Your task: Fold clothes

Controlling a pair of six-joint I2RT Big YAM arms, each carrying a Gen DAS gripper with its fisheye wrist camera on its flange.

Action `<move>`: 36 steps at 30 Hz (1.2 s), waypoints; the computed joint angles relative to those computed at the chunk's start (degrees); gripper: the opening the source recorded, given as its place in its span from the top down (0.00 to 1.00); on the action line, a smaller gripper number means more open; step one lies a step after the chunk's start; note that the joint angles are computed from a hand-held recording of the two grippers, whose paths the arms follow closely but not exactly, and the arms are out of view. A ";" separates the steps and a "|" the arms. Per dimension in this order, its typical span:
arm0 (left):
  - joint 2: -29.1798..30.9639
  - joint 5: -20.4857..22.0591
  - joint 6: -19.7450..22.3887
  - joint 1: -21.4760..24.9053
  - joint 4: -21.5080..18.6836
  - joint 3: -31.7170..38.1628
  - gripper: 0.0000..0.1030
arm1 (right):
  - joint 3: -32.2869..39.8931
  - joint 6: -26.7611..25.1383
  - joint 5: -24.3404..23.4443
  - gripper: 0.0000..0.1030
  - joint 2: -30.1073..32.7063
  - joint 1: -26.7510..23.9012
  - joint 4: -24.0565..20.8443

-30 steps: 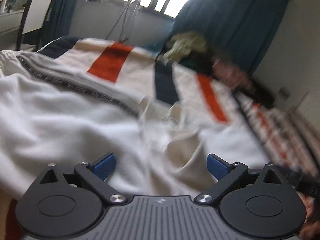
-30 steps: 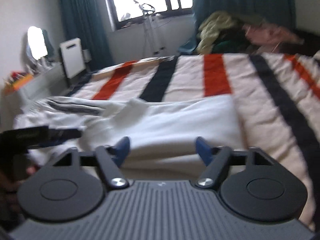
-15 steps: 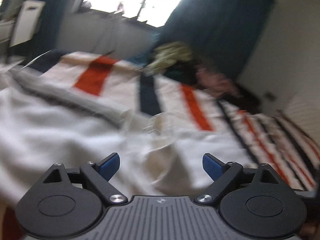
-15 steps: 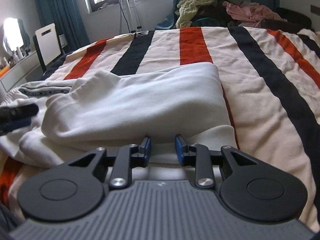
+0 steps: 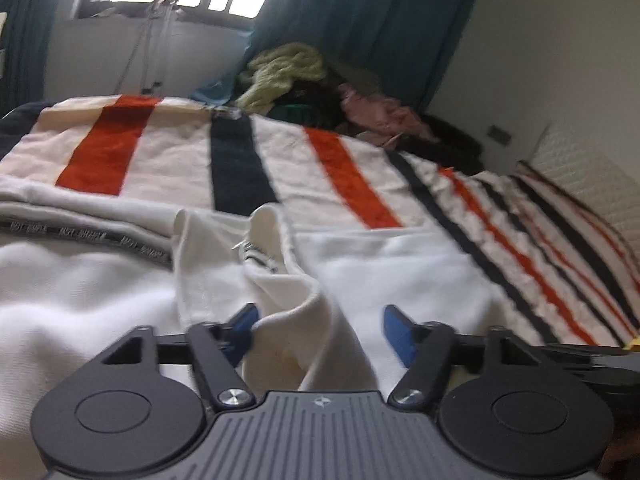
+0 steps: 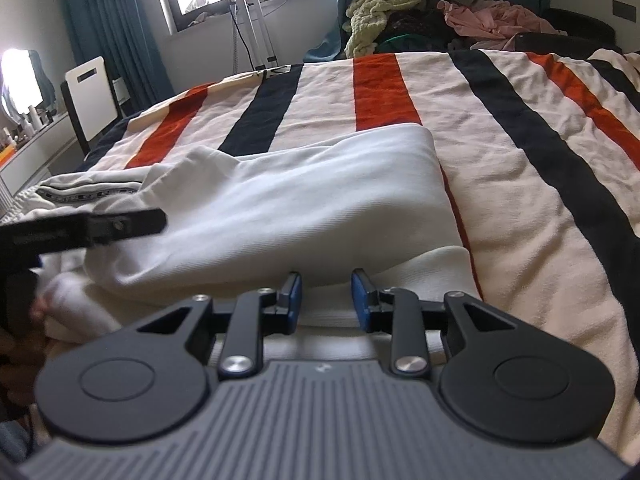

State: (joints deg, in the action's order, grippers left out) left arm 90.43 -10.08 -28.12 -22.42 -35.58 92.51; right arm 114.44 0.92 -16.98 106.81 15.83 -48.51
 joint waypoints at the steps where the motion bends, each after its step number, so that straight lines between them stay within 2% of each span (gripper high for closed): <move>1: -0.41 0.93 -1.09 0.18 -0.84 0.08 0.62 | 0.11 0.02 0.08 0.70 0.09 0.00 -0.09; 2: -0.83 1.87 -2.71 0.38 -1.96 0.21 0.69 | 0.18 0.00 0.19 0.70 0.14 0.05 -0.12; 3: -1.70 3.34 -4.63 0.66 -1.30 -0.69 0.74 | 0.23 -0.02 0.30 0.70 0.19 0.11 -0.14; 5: -3.96 6.85 -10.00 1.37 1.97 -3.66 0.77 | 0.09 -0.26 0.58 0.70 0.09 0.20 -0.02; 8: -6.59 12.63 -20.49 2.72 6.98 -7.95 0.76 | 0.18 -0.71 1.09 0.70 0.10 0.36 -0.04; 11: -7.26 13.91 -26.97 3.53 8.03 -10.08 0.67 | 0.29 -0.86 1.57 0.70 0.15 0.53 -0.02; 12: -7.02 13.27 -27.20 3.59 7.15 -9.89 0.60 | 0.29 -0.97 1.72 0.70 0.16 0.57 -0.01; 13: -6.38 12.32 -25.61 3.42 5.74 -8.92 0.55 | 0.29 -1.09 1.86 0.70 0.17 0.61 0.01; 15: -4.86 10.53 -21.50 2.93 2.98 -6.57 0.38 | 0.26 -1.32 2.21 0.70 0.17 0.75 0.13; 18: -1.53 8.07 -12.35 1.19 -3.05 -1.35 0.26 | 0.35 -1.71 2.56 0.70 0.20 0.85 0.18; 20: -0.03 4.79 -7.25 -0.38 -6.59 1.04 0.26 | 0.29 -1.73 2.62 0.70 0.15 0.90 0.21; 21: 0.38 3.45 -5.32 -0.99 -7.85 1.78 0.27 | 0.28 -1.72 2.61 0.70 0.14 0.89 0.19; 23: 0.25 3.10 -5.25 -1.30 -7.51 1.37 0.30 | 0.27 -1.68 2.60 0.71 0.13 0.87 0.20; 25: -0.15 2.73 -6.20 -1.23 -7.19 0.80 0.44 | 0.34 -1.61 2.59 0.71 0.15 0.87 0.18; 27: -0.74 2.83 -7.26 -1.04 -6.54 0.03 0.63 | 0.43 -1.47 2.52 0.71 0.18 0.85 0.25; 29: -1.80 4.31 -8.61 -0.57 -4.64 -1.29 0.75 | 0.46 -1.22 2.30 0.71 0.18 0.77 0.30; 31: -3.87 8.54 -13.06 0.89 -0.65 -3.96 0.77 | 0.44 -0.82 1.84 0.71 0.06 0.60 0.44; 34: -6.62 17.87 -27.57 4.34 6.20 -9.49 0.80 | -0.02 -0.23 1.07 0.71 -0.43 0.31 1.16; 35: -6.78 20.25 -31.11 5.18 6.17 -10.31 0.82 | -0.42 -0.37 1.11 0.71 -0.78 0.30 1.68; 36: -6.42 20.50 -31.86 5.31 4.26 -9.96 0.84 | -0.67 -0.78 1.24 0.71 -1.10 0.31 2.00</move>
